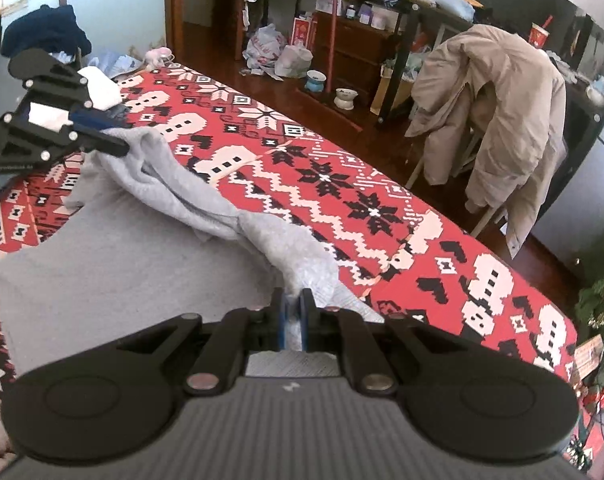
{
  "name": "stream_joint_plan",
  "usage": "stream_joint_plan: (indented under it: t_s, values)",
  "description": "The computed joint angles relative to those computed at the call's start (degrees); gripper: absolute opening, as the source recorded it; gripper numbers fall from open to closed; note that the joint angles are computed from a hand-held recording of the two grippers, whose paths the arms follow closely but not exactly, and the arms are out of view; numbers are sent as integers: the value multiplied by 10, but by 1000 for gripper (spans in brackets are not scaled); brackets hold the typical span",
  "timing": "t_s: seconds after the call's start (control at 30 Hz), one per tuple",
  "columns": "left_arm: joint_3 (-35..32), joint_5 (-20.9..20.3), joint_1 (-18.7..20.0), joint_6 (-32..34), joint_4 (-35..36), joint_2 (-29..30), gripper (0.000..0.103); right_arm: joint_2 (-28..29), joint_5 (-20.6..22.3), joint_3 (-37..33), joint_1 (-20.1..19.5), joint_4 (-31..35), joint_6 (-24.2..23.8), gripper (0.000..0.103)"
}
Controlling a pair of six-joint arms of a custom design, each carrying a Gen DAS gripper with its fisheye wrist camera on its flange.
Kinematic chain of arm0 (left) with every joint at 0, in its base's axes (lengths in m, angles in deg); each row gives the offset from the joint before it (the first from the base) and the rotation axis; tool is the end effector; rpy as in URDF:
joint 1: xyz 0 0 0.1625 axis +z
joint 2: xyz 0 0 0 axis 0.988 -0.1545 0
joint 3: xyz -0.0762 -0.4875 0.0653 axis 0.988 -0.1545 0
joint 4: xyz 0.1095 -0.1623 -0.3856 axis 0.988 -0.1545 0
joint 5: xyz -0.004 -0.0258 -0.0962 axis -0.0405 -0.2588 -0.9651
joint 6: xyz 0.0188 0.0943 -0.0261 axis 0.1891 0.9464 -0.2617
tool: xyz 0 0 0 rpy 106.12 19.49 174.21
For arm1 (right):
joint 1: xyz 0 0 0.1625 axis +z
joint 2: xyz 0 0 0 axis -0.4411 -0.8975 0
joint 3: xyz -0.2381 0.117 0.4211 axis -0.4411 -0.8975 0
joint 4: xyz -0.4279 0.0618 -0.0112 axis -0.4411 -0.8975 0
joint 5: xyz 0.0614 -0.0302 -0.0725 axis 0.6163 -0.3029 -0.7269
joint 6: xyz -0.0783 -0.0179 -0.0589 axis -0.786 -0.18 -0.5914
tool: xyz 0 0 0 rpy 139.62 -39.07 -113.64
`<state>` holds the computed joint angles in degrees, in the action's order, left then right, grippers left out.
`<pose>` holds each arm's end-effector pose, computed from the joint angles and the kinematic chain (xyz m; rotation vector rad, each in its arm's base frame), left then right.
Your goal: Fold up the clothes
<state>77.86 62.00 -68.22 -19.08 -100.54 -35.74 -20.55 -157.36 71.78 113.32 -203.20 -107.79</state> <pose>-0.2364 -0.2830 0.0519 0.8863 1.9545 -0.9748 0.0958 -0.4807 0.2606 1.7690 -2.1891 0.2089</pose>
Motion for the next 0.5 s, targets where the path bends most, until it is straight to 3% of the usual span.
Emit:
stream_joint_plan:
  t_s: [0.13, 0.23, 0.5]
  values:
    - [-16, 28, 53, 5, -19, -17, 9, 16, -1, -26, 8, 23, 46, 7]
    - [-38, 41, 105, 52, -73, -20, 9, 45, -2, -58, 19, 34, 87, 7]
    - [-106, 28, 226, 152, -159, -5, 8, 145, -21, -157, 36, 38, 186, 7]
